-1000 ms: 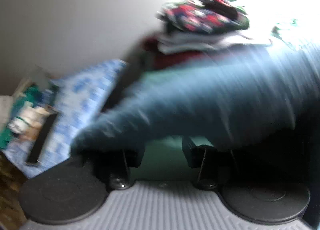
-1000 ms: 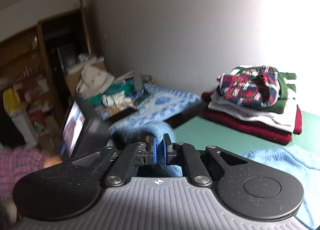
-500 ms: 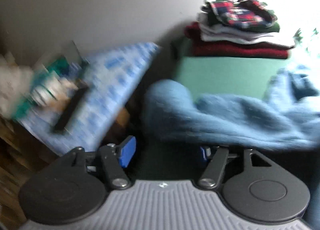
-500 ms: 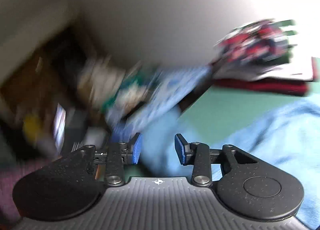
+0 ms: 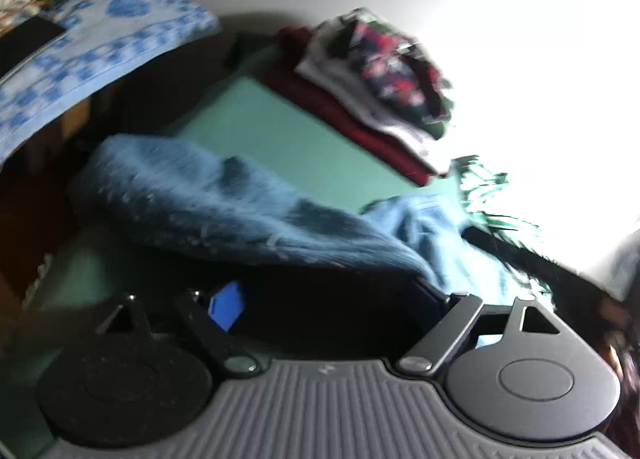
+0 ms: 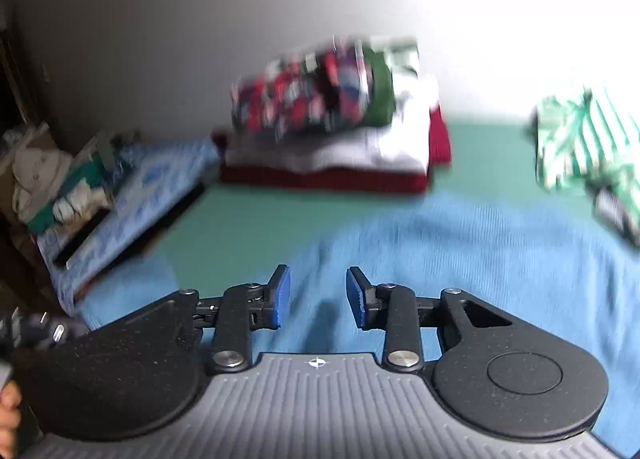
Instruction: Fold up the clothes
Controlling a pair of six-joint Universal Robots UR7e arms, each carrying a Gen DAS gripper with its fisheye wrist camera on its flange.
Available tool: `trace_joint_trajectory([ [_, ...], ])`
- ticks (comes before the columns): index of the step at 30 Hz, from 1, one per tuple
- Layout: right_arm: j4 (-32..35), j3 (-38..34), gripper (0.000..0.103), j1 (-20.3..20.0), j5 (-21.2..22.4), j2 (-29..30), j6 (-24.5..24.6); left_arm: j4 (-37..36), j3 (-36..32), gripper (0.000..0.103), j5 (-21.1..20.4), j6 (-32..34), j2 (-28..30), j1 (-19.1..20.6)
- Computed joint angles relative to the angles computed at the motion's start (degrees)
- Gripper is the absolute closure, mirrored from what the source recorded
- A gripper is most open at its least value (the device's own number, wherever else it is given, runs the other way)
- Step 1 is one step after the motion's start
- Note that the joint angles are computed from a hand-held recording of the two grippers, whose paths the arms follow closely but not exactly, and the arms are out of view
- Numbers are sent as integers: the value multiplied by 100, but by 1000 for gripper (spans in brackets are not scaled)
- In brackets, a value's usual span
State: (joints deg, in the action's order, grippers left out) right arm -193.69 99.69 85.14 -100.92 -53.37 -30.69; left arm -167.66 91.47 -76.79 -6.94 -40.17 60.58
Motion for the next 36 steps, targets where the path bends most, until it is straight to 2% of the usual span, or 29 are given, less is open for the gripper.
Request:
trace_joint_trajectory([
  [1,192,-193,68,52,-95,97,-267,-71,67,4,-36,20,-46,-9],
  [2,476,-406,68,108,-199,177,-518,-138,132,1,-69,35,-91,-17],
  [4,927,-830,67,211,-424,379,-1032,-143,165,1,-37,-50,-127,-11],
  [6,961,-1122,65,267,-775,699,-1591,-151,118,1,83,-230,-84,12],
  [8,1170,-1365,65,265,-1067,940,-1706,-63,-6,1,111,-505,0,79],
  [9,1113,-1441,64,254,-1169,1071,-1804,7,-83,1,97,-610,56,120],
  [11,597,-1309,62,206,-987,1171,-2139,128,-271,4,147,-770,195,183],
  [12,457,-1280,67,196,-934,1209,-2257,-35,-287,6,197,-726,252,184],
  [13,556,-1301,81,190,-879,1204,-2203,-62,-343,16,349,-735,305,156],
  [14,679,-1331,96,186,-828,1199,-2146,-42,-442,34,454,-717,376,149],
  [15,744,-1375,100,181,-802,1218,-2122,-15,-544,45,553,-700,446,142],
  [17,544,-1363,101,178,-785,1266,-2236,97,-762,82,626,-676,560,159],
  [18,423,-1307,103,170,-753,1271,-2215,64,-835,89,666,-625,601,155],
  [20,244,-1235,103,144,-660,1263,-1994,-252,-893,103,1128,-388,660,46],
  [22,135,-1162,103,88,-483,1231,-1625,-832,-879,103,1581,-41,669,-86],
  [23,188,-1125,103,66,-427,1173,-1369,-1049,-857,103,1659,97,640,-123],
  [24,240,-1079,99,41,-356,1106,-1109,-1247,-846,103,1734,243,617,-157],
  [28,-8,-483,67,-132,216,569,9,-1382,-894,103,2103,905,693,-272],
  [30,-92,-58,65,-205,392,214,313,-1560,-860,103,2281,1187,776,-325],
  [33,692,500,65,-265,382,-403,466,-1680,-1099,102,2891,1851,1099,-438],
  [35,948,798,68,-165,-31,-623,145,-1749,-1162,102,3276,2247,1231,-538],
  [36,950,989,74,-128,-137,-736,-32,-1923,-1080,102,3223,2366,1209,-568],
])
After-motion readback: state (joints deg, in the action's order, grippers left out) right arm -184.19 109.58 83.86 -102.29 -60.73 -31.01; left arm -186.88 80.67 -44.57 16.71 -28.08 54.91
